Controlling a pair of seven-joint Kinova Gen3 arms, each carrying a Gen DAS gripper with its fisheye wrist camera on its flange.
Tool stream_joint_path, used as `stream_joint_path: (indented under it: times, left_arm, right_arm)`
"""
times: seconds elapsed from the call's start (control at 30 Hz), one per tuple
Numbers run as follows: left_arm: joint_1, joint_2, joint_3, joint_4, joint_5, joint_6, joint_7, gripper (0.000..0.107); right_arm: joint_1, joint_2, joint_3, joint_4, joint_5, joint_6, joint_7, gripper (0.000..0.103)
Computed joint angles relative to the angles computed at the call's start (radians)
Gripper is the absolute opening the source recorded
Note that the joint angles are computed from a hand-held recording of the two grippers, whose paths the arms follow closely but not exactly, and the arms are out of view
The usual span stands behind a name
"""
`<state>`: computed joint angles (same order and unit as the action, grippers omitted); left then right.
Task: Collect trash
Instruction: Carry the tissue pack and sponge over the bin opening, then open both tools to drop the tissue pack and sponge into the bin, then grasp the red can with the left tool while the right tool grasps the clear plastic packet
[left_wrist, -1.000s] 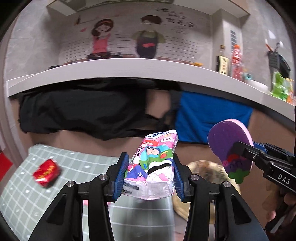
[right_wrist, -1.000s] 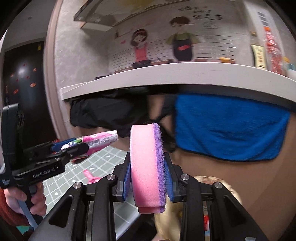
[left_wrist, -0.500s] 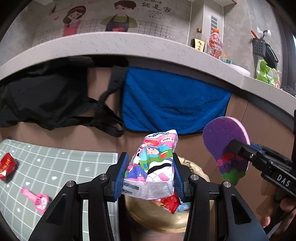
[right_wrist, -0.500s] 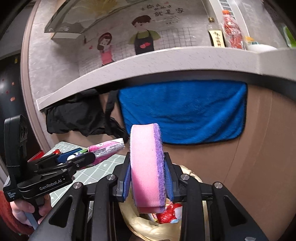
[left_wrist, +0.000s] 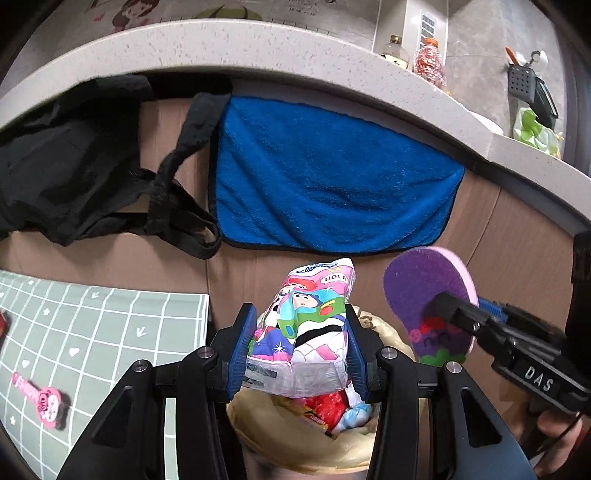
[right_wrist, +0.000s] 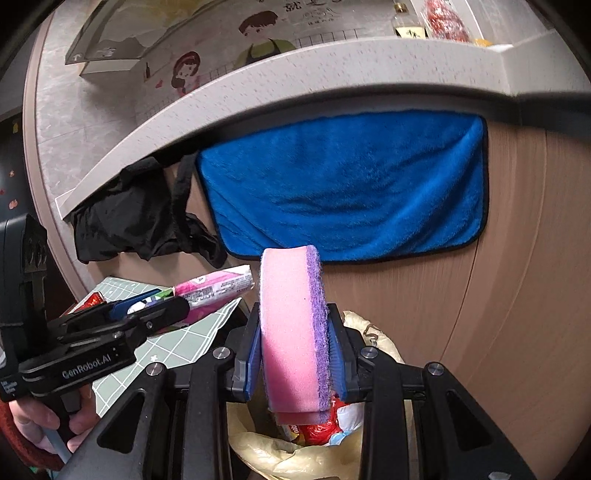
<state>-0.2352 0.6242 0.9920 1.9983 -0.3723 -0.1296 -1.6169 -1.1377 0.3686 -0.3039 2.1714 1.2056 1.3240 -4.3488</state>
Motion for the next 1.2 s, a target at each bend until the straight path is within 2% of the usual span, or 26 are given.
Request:
stream_joint_path:
  times: [0.07,0.13,0.2,0.23,0.33,0.43,0.53,0.77,0.9,0.97,1.07,1.2]
  left_arm:
    - [0.012,0.024,0.003,-0.032,-0.009,0.036,-0.013,0.049]
    - [0.004,0.087,0.044,-0.088,-0.025,0.117,-0.051,0.052]
    - [-0.013,0.161,0.095,-0.140,-0.008,0.198,-0.085,0.064]
    - [-0.020,0.179,0.108,-0.156,0.006,0.222,-0.097,0.065]
    - [-0.062,0.209,0.140,-0.158,0.054,0.213,-0.122,0.068]
    - [-0.091,0.198,0.151,-0.169,0.094,0.243,-0.156,0.068]
    - [-0.125,0.151,0.134,-0.143,0.133,0.214,-0.182,0.068]
    - [-0.279,0.099,0.164,-0.089,0.230,0.182,-0.255,0.068]
    - [-0.398,0.086,0.207,-0.067,0.268,0.177,-0.317,0.068]
    - [-0.457,0.105,0.236,-0.075,0.284,0.202,-0.353,0.068]
    - [-0.549,0.136,0.263,-0.097,0.311,0.240,-0.404,0.068]
    - [-0.635,0.166,0.259,-0.141,0.352,0.292,-0.463,0.068]
  right_arm:
    - [0.008,0.005,0.004,0.011,0.007,-0.014,-0.018,0.030]
    - [0.013,0.009,0.007,0.029,0.023,-0.028,-0.057,0.032]
    - [0.033,0.004,0.007,0.044,0.024,-0.065,-0.088,0.038]
    - [0.044,0.004,-0.001,0.055,0.029,-0.077,-0.116,0.039]
    - [0.035,0.009,0.009,0.077,0.040,-0.110,-0.172,0.039]
    - [0.037,0.027,0.002,0.040,-0.001,-0.094,-0.121,0.039]
    - [0.025,0.032,0.014,0.012,-0.013,-0.083,-0.086,0.039]
    - [-0.003,0.061,0.039,-0.135,0.003,-0.015,0.118,0.039]
    - [-0.022,0.081,0.084,-0.232,0.048,-0.024,0.248,0.039]
    - [0.005,0.106,0.069,-0.301,0.080,-0.027,0.330,0.039]
    - [0.010,0.140,0.098,-0.395,0.111,-0.076,0.439,0.039]
    - [0.022,0.192,0.141,-0.517,0.125,-0.176,0.569,0.039]
